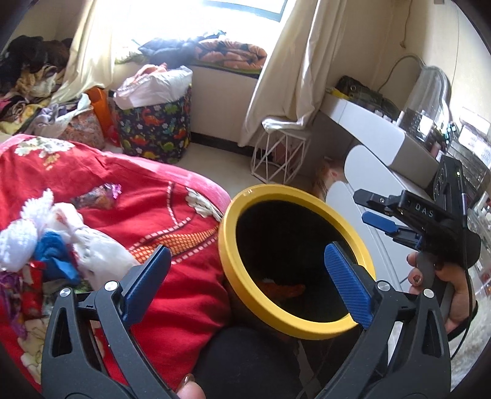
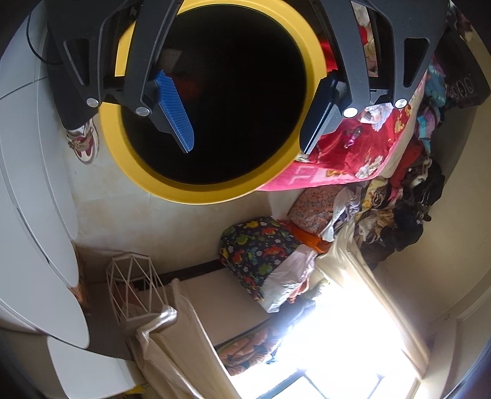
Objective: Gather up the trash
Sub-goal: 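Move both grippers back to the remaining trash on the bedspread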
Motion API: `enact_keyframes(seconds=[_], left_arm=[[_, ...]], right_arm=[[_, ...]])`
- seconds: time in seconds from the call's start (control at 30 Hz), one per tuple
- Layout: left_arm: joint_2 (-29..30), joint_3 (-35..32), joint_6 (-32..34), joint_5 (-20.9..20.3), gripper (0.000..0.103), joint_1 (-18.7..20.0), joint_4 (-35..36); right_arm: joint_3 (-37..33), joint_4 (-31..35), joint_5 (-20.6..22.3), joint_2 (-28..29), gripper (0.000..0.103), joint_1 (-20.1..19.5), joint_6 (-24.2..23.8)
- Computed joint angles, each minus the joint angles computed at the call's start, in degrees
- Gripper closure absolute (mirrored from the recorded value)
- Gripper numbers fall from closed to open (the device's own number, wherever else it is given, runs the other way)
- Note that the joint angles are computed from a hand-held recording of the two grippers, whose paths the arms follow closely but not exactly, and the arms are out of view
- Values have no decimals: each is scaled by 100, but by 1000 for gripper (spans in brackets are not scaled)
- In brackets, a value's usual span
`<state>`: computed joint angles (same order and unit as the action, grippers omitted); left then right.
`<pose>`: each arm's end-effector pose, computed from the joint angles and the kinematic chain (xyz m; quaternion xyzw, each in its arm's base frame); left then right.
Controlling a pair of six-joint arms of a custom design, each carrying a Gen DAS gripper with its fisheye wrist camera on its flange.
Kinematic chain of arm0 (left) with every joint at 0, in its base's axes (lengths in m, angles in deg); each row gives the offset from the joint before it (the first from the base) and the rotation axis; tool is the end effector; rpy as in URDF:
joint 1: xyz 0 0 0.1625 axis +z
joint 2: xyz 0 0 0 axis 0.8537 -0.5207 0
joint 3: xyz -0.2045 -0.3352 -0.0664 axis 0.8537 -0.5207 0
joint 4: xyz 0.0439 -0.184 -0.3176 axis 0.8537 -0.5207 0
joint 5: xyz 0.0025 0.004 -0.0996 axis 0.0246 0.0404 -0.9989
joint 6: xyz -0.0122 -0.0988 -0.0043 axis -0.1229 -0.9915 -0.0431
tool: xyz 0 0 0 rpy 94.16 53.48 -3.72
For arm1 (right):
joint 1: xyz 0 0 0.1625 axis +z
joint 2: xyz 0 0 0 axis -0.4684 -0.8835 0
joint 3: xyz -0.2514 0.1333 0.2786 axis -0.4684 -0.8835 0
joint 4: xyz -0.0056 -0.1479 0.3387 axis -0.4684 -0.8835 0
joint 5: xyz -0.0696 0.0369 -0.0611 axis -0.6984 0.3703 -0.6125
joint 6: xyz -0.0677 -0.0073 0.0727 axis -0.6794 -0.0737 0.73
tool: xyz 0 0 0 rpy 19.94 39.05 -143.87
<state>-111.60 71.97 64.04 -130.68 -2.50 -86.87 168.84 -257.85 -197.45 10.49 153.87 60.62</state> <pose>-0.0530 -0.3935 0.3734 0.2858 0.8916 -0.3212 0.1424 0.3638 -0.3838 0.0540 0.0062 -0.8889 0.4390 0.1306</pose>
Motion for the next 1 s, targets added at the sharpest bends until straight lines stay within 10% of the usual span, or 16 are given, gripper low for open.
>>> enact_keyframes(seconds=[1.0], left_arm=[[-445,-426,74,-66,11,368,-208]], right_arm=[[-935,514,77,446,24,528,-528]])
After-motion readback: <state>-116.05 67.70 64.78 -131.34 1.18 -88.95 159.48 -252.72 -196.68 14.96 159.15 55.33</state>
